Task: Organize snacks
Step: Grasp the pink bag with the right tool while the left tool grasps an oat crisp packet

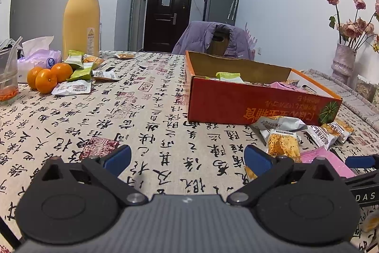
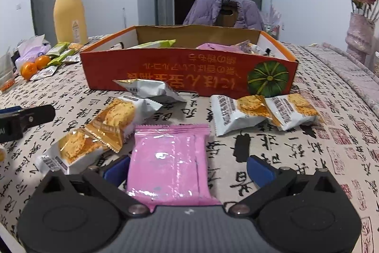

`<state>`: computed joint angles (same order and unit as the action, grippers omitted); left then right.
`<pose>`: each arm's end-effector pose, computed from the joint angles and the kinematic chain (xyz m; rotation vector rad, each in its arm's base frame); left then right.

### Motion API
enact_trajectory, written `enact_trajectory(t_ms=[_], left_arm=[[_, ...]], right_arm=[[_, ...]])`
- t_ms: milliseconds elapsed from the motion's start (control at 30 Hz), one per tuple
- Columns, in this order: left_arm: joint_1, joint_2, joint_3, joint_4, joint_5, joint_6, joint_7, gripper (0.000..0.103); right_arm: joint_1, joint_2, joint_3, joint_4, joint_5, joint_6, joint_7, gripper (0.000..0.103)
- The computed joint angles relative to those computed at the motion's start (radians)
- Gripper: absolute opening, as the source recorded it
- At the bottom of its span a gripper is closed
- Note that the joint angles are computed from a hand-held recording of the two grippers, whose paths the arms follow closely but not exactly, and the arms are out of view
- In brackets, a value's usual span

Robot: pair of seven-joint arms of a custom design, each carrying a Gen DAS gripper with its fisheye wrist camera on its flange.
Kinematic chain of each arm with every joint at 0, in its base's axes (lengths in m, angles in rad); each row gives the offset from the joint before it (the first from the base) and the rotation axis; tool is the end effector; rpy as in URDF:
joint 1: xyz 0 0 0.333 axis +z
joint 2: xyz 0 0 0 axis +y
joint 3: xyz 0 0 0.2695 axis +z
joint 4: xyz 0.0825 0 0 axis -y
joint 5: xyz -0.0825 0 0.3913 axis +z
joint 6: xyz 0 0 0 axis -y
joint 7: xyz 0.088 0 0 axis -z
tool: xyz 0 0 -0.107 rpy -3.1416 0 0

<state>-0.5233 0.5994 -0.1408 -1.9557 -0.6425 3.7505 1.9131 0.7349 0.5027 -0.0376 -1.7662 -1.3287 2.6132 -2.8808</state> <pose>0.5378 -0.3082 0.2534 -1.4667 1.7390 -1.1674 0.4934 0.4435 0.2571 -1.6696 1.7226 -0.7899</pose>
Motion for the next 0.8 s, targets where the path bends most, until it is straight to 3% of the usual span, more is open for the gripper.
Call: enact_trajectory(t_ms=[100,233,333,567,800], left_arm=[[-0.002,-0.001,0.001,0.000,-0.002,-0.001,0.002,0.103],[-0.007,0.000,0.005,0.003,-0.013,-0.004,0.008,0.103],[-0.012,0.001,0.007,0.006,-0.026,-0.001,0.016,0.103],[-0.061,0.005,0.037,0.049,-0.154,-0.036,0.116,0.103],[-0.067,-0.025,0.028,0.036,-0.172,-0.070,0.145,0.103]], right_arm=[[0.005,0.007,-0.004,0.009,-0.001,-0.008,0.014,0.102],[0.014,0.001,-0.011,0.003,-0.069,0.004,0.058,0.075],[0.012,-0.007,-0.005,-0.006,-0.103,0.006,0.079,0.062],[0.009,-0.023,0.014,-0.029,-0.169,-0.015,0.129,0.061],[-0.003,-0.081,0.043,-0.094,-0.292,-0.069,0.256,0.061]])
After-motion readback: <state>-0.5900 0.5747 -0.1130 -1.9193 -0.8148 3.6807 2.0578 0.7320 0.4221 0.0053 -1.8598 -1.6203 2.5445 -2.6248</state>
